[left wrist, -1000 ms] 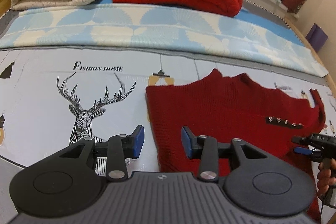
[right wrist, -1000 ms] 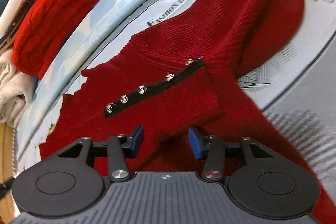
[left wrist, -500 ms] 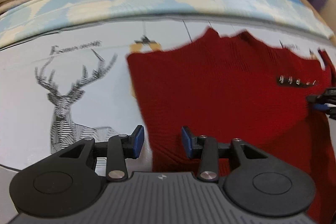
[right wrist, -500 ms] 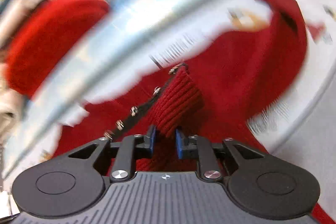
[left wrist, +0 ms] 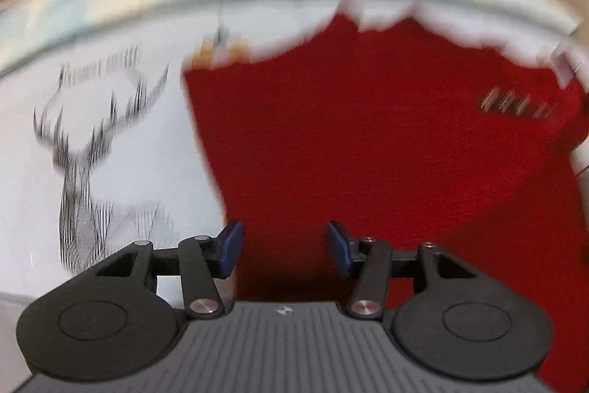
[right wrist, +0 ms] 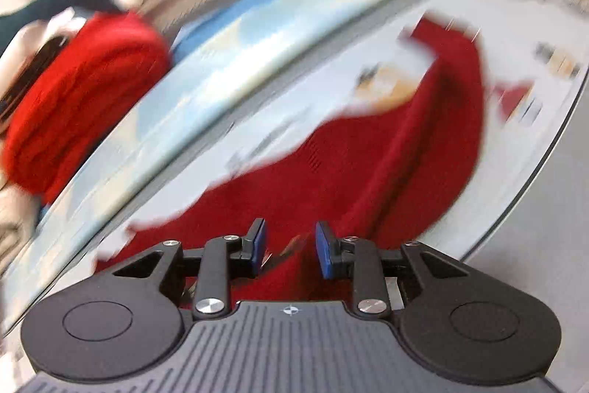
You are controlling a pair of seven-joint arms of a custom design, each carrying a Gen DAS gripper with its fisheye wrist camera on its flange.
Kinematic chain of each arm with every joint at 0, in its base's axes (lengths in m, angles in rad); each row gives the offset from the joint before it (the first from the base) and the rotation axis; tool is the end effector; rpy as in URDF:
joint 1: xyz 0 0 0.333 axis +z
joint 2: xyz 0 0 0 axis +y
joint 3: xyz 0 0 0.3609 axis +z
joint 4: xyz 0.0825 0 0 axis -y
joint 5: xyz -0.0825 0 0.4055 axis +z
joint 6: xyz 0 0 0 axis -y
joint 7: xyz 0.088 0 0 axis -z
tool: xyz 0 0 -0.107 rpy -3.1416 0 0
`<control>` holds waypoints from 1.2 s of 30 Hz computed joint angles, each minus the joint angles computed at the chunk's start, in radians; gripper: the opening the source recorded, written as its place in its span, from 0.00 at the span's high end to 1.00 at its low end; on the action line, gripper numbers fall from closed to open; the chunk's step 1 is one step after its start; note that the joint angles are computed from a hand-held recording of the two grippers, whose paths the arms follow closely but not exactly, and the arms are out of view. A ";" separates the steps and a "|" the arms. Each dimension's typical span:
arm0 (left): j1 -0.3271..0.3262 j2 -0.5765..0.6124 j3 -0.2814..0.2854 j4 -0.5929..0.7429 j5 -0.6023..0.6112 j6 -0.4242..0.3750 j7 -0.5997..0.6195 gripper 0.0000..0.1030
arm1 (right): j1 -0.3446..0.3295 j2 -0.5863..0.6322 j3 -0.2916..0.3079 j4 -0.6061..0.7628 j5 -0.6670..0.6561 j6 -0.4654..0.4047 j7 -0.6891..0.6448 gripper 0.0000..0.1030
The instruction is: Fold small clothes
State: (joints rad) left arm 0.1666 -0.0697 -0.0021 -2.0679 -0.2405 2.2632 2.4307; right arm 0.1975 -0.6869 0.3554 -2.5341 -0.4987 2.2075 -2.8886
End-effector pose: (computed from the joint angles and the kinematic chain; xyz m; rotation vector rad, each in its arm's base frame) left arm 0.5669 0.0878 0.5262 -1.4045 2.5566 -0.3940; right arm 0.3186 0.2024 0.5543 -0.6307 2.4634 -0.6838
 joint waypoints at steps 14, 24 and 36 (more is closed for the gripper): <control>-0.037 -0.065 0.000 -0.023 -0.063 0.047 0.059 0.38 | -0.109 -0.106 -0.130 -0.199 -0.011 -0.082 -0.193 0.48; -0.033 -0.057 0.009 -0.003 -0.068 0.057 0.027 0.38 | -0.133 -0.052 -0.040 -0.080 -0.165 -0.149 -0.141 0.91; -0.005 -0.021 0.016 0.069 -0.096 0.027 -0.080 0.38 | -0.021 0.212 0.024 0.123 -0.505 0.622 -0.184 0.87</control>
